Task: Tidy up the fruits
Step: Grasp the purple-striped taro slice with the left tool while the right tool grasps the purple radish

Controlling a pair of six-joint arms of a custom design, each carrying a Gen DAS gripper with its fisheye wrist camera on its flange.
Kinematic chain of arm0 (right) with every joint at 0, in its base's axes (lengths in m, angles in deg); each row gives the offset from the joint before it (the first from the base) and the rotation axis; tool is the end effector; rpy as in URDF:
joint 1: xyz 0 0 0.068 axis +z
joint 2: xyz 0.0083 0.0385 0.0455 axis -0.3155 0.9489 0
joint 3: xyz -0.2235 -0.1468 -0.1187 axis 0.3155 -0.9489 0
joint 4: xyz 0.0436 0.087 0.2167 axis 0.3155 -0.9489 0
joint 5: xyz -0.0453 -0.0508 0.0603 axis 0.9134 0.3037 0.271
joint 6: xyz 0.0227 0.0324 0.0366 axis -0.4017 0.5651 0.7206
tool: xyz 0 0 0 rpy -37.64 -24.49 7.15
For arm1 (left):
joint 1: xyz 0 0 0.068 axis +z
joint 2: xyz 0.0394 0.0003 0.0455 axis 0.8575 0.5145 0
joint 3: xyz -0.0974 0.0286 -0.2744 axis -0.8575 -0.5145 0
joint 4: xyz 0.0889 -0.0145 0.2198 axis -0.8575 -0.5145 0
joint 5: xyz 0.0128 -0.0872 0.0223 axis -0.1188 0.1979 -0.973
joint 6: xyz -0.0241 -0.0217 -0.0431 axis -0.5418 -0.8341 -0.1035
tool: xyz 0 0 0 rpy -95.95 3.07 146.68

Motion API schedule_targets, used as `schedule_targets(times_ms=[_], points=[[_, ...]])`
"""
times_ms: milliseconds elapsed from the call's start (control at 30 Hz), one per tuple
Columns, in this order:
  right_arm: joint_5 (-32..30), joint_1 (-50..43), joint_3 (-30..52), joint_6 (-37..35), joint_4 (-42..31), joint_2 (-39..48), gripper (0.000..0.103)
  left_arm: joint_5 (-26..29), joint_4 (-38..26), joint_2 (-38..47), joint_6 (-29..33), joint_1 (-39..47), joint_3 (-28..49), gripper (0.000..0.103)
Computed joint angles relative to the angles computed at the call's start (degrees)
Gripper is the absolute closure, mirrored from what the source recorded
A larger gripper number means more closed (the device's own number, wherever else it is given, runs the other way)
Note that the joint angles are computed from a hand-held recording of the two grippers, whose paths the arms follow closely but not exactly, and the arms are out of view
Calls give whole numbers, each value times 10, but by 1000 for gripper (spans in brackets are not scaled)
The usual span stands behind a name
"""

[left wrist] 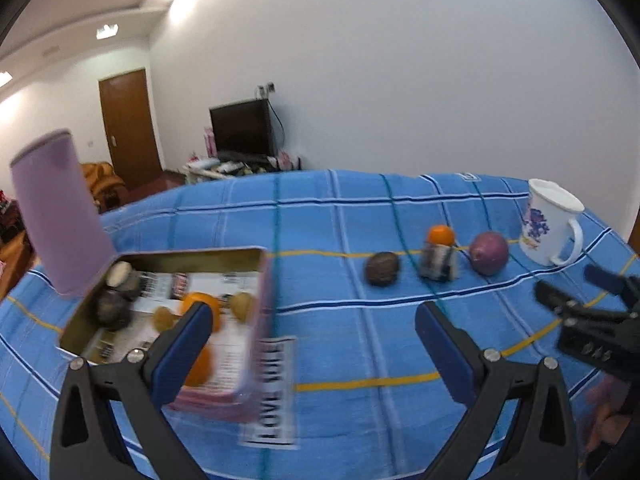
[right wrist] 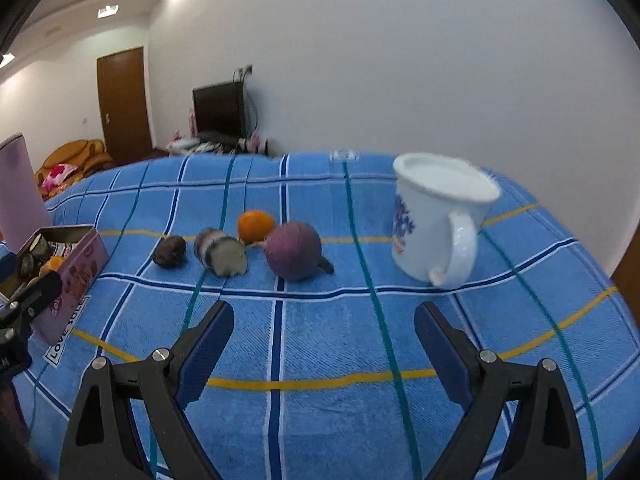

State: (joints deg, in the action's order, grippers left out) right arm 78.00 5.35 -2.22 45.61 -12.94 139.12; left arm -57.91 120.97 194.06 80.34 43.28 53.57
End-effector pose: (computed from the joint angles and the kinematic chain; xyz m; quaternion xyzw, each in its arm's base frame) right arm 0.2714 0.0963 0.0832 0.1737 0.8782 -0.1020 0.4338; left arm 0.3321 -0.0972 0.0955 0.1833 0.8582 -0.0846 0.4720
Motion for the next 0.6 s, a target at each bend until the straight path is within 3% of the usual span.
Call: schedule_targets(times_ms=[100, 233, 333, 433, 600], points=[[-53, -37, 28, -21, -3, 11, 10, -10, -35, 7, -11, -29, 24, 0], [-97, -80, 115, -47, -61, 49, 11, -31, -75, 22, -11, -55, 56, 1], [-131, -107, 184, -59, -109, 90, 20, -33, -87, 32, 0, -58, 72, 3], [-193, -134, 240, -66, -151, 126, 36, -28, -105, 41, 5, -61, 93, 12], [-216, -145, 248, -74, -147, 135, 42, -20, -129, 55, 1, -67, 130, 12]])
